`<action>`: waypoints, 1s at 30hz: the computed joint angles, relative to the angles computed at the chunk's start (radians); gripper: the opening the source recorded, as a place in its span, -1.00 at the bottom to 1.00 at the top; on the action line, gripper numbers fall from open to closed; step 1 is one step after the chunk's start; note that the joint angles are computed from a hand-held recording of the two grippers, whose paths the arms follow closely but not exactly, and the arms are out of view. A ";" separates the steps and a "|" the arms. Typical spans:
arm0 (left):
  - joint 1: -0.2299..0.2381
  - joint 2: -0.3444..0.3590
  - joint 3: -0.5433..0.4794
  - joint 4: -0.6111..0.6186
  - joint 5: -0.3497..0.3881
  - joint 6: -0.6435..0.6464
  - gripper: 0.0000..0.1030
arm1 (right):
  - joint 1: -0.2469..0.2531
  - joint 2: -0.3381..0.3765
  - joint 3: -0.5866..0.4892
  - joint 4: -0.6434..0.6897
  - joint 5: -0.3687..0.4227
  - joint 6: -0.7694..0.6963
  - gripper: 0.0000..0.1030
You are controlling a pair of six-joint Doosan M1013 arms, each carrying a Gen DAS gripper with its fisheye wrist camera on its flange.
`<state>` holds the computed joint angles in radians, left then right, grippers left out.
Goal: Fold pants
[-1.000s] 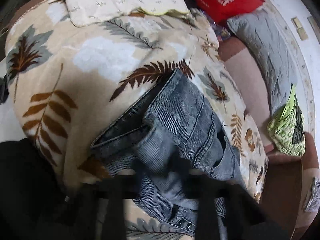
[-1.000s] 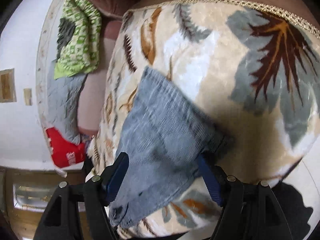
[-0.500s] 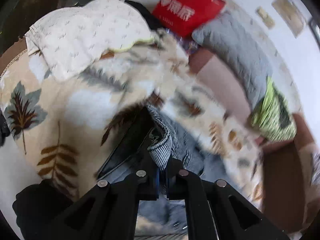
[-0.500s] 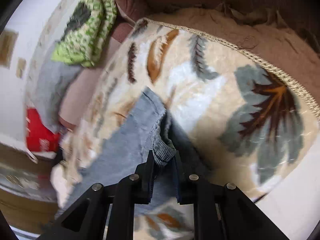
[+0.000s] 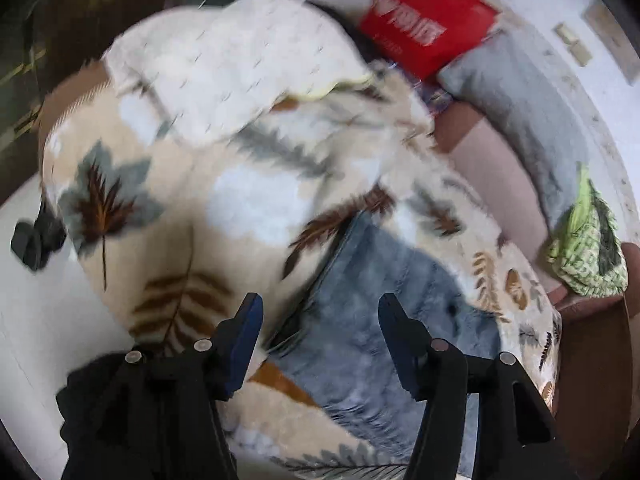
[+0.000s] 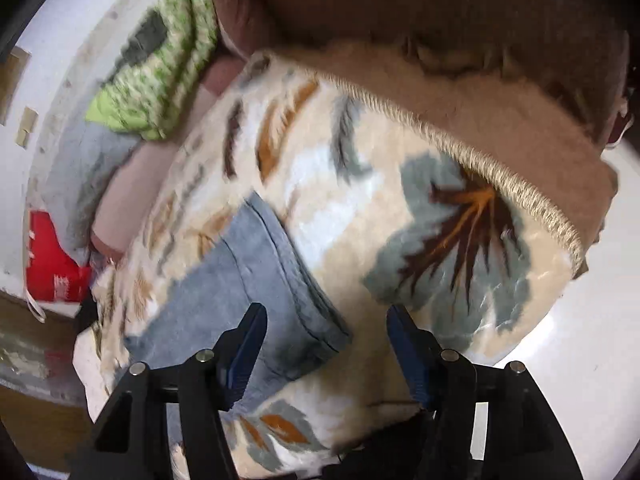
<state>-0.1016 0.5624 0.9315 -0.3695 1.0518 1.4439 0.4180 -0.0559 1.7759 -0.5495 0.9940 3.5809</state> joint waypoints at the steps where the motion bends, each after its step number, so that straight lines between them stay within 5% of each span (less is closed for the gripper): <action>1: -0.008 -0.008 0.005 -0.022 -0.020 0.052 0.18 | 0.003 0.001 -0.008 -0.021 -0.026 -0.007 0.28; 6: -0.060 -0.028 0.035 -0.076 -0.063 0.281 0.18 | -0.042 0.096 -0.115 0.127 -0.264 -0.361 0.28; 9: -0.097 -0.025 0.054 -0.015 -0.082 0.358 0.19 | -0.067 0.181 -0.191 0.289 -0.320 -0.590 0.28; 11: -0.126 -0.006 0.061 0.129 -0.085 0.339 0.23 | -0.080 0.226 -0.224 0.363 -0.321 -0.692 0.38; 13: -0.142 0.042 0.040 0.252 -0.012 0.327 0.27 | -0.102 0.280 -0.259 0.481 -0.247 -0.816 0.44; 15: -0.135 0.025 0.088 0.234 -0.102 0.393 0.44 | -0.115 0.331 -0.309 0.512 -0.093 -0.823 0.37; 17: -0.131 0.030 0.077 0.217 -0.095 0.386 0.44 | -0.099 0.347 -0.368 0.447 -0.023 -0.835 0.37; 21: -0.126 0.038 0.080 0.194 -0.125 0.388 0.46 | -0.087 0.400 -0.513 0.391 -0.011 -0.968 0.37; 26: -0.121 0.042 0.079 0.165 -0.133 0.407 0.46 | -0.104 0.606 -0.830 0.564 0.059 -1.332 0.36; 30: -0.116 0.028 0.100 0.135 -0.142 0.433 0.46 | -0.095 0.795 -1.123 0.551 0.240 -1.460 0.26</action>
